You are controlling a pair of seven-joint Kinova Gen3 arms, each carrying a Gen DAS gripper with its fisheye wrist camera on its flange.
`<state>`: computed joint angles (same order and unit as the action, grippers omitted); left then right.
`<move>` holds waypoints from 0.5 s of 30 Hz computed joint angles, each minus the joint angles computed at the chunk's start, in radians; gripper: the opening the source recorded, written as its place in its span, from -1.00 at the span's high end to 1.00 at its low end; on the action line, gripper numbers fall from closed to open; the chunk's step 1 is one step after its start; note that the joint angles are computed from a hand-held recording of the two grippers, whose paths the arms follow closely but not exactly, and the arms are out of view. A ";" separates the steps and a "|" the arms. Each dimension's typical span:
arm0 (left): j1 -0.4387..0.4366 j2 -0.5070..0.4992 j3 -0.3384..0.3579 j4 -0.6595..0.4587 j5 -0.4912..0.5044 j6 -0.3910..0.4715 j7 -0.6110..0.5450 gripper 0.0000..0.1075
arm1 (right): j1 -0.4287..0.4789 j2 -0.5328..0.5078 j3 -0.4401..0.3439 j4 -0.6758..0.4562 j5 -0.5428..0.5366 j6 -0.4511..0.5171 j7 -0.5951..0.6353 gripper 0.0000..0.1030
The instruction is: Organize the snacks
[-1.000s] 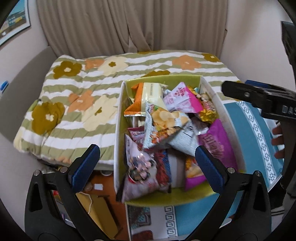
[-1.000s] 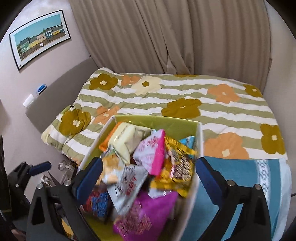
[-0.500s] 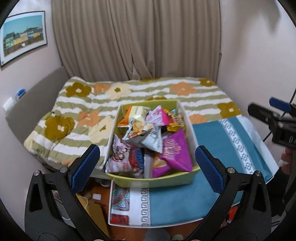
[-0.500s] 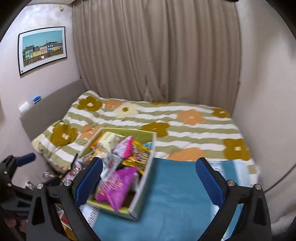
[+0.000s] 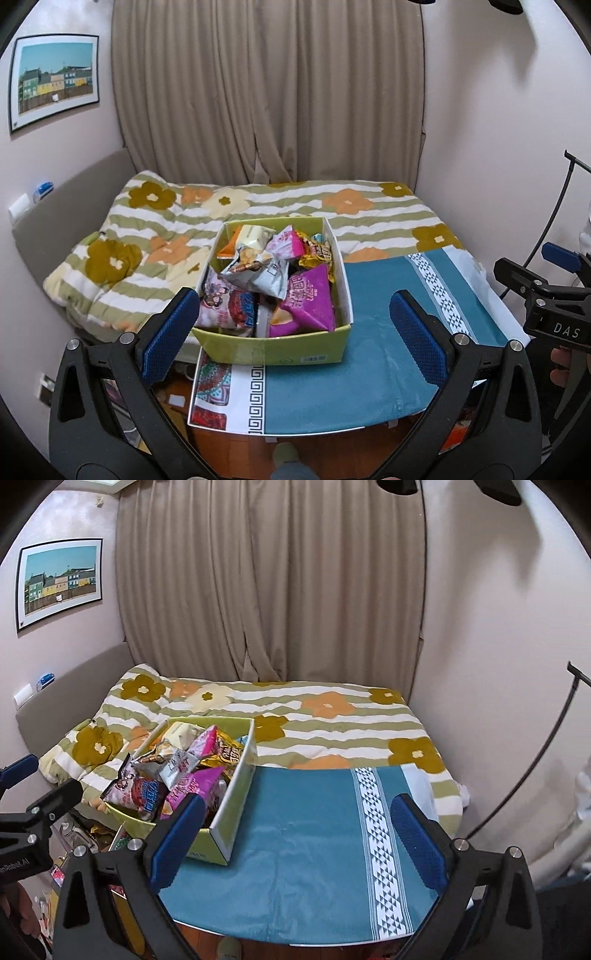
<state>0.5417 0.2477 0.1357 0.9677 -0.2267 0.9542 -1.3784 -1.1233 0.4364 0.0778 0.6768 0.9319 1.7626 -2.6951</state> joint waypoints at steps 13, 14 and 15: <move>0.016 0.008 -0.001 -0.014 -0.010 0.004 0.000 -0.90 | -0.014 -0.020 -0.014 0.038 0.022 0.015 -0.056 -0.94; 0.016 0.008 -0.001 -0.014 -0.009 0.004 -0.001 -0.90 | -0.012 -0.021 -0.015 0.039 0.022 0.014 -0.059 -0.94; 0.017 0.009 -0.001 -0.016 -0.010 0.004 -0.002 -0.90 | -0.012 -0.021 -0.017 0.041 0.023 0.016 -0.062 -0.94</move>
<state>0.5584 0.2568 0.1349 0.9519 -0.2363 0.9581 -1.3804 -1.1357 0.4152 0.0611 0.7177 0.9551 1.7787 -2.7575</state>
